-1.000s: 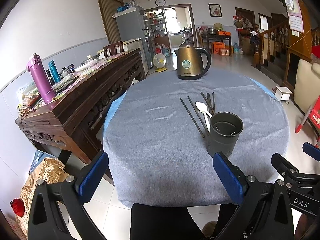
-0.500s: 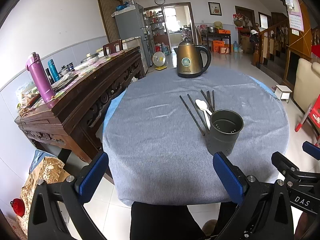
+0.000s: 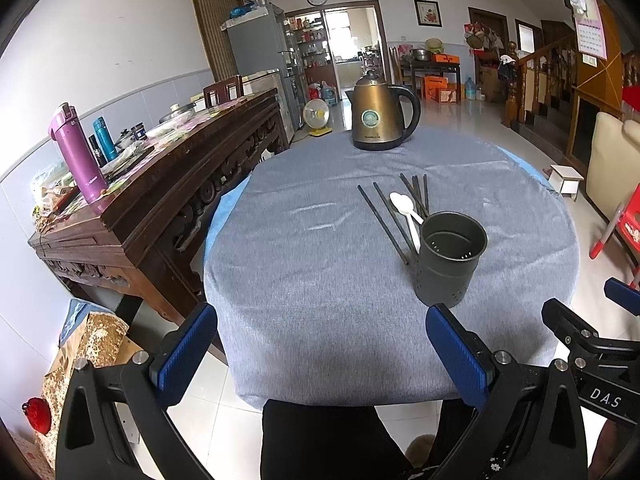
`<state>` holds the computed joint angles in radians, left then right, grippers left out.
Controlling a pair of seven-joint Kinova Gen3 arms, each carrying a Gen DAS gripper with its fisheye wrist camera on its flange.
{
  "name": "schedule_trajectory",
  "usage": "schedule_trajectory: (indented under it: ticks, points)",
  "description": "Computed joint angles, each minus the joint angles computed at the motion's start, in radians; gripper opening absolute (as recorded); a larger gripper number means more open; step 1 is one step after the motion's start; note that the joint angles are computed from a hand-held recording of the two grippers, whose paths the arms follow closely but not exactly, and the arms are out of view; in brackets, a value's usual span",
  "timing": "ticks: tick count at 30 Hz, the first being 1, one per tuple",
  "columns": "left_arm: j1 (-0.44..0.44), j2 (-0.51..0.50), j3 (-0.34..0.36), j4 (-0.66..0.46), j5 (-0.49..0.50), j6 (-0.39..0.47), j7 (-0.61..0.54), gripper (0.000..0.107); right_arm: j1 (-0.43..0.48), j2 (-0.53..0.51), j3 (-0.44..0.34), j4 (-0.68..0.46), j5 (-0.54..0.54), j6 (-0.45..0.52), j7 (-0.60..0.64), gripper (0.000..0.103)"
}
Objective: Organize utensils
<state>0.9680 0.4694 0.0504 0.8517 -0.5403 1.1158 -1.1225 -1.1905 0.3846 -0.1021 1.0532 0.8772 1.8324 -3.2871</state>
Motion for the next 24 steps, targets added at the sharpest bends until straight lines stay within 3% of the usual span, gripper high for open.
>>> schedule_trajectory:
  ticks: [15, 24]
  points:
    - [-0.009, 0.019, 0.000, -0.028, 0.014, 0.025, -0.015, 0.103, 0.015, -0.006, -0.004, 0.015, -0.016, -0.024, -0.004, 0.103]
    - [-0.054, 0.038, 0.017, -0.050, 0.109, 0.053, -0.067, 0.103, 0.042, -0.021, -0.004, 0.027, -0.028, -0.040, -0.014, 0.103]
